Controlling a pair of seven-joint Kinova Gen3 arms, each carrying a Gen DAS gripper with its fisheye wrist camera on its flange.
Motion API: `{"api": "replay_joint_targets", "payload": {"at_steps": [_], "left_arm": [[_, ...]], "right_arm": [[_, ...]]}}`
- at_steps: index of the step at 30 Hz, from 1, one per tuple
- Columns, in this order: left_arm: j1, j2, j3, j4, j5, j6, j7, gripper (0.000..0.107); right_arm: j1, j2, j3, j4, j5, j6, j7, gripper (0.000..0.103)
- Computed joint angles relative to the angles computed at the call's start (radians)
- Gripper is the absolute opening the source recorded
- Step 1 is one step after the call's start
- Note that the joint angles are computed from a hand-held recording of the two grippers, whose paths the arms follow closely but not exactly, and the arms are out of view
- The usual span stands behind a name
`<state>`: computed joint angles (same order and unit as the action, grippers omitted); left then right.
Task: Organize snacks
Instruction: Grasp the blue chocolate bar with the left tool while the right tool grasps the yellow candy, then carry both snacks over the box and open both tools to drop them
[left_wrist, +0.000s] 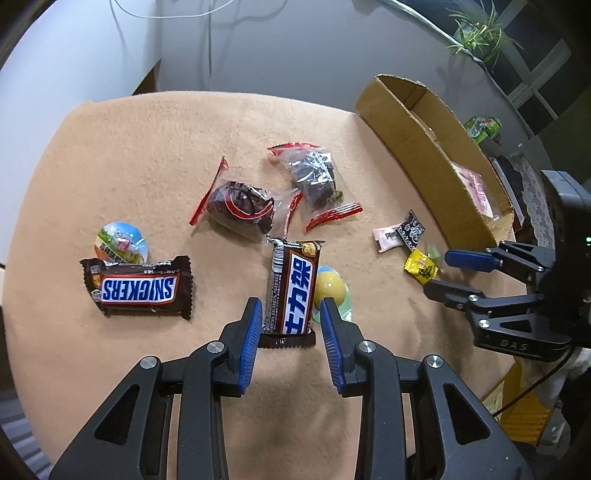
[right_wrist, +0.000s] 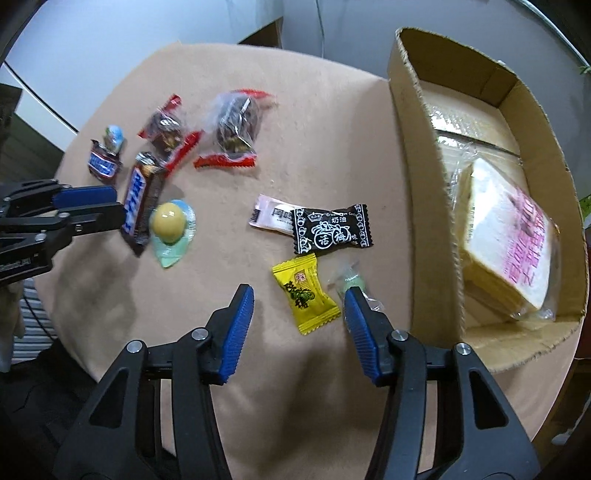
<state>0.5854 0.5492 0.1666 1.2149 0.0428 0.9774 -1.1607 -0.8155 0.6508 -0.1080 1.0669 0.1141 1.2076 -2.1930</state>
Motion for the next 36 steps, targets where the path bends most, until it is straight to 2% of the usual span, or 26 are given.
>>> {"api": "replay_joint_targets", "payload": {"at_steps": [6, 8, 12, 15, 16, 20, 27, 31, 33, 36], "left_arm": [[0.001, 0.019, 0.003, -0.01, 0.003, 0.004, -0.012, 0.031], [0.002, 0.027, 0.002, -0.014, 0.002, 0.006, -0.017, 0.031], [0.013, 0.043, -0.008, -0.026, -0.011, 0.014, -0.01, 0.031], [0.013, 0.048, -0.009, -0.027, -0.013, 0.013, -0.01, 0.031], [0.017, 0.05, -0.012, -0.028, -0.018, 0.012, -0.007, 0.031], [0.022, 0.052, -0.014, -0.025, -0.023, 0.003, 0.001, 0.031], [0.021, 0.051, -0.013, -0.02, -0.022, -0.012, 0.009, 0.028], [0.019, 0.043, -0.011, -0.013, -0.019, -0.018, 0.013, 0.028], [0.014, 0.032, -0.01, -0.002, -0.017, -0.026, 0.011, 0.028], [0.01, 0.022, -0.008, 0.004, -0.015, -0.029, 0.01, 0.028]], "right_arm": [[-0.02, 0.054, 0.001, -0.08, 0.006, 0.057, 0.027, 0.051], [-0.021, 0.079, -0.003, -0.115, -0.005, 0.093, 0.046, 0.046], [-0.037, 0.092, 0.009, -0.131, 0.0, 0.105, 0.052, 0.044], [-0.033, 0.093, 0.01, -0.134, -0.008, 0.102, 0.055, 0.035], [-0.034, 0.096, 0.012, -0.139, -0.008, 0.104, 0.054, 0.028], [-0.026, 0.096, 0.013, -0.142, -0.018, 0.1, 0.048, 0.027], [0.001, 0.075, 0.009, -0.11, -0.041, 0.063, 0.035, 0.025], [0.026, 0.035, 0.0, -0.043, -0.054, 0.017, 0.034, 0.025], [0.003, 0.029, 0.024, -0.034, -0.019, 0.025, -0.006, 0.025], [0.001, 0.009, 0.019, -0.009, -0.008, 0.001, -0.028, 0.025]]}}
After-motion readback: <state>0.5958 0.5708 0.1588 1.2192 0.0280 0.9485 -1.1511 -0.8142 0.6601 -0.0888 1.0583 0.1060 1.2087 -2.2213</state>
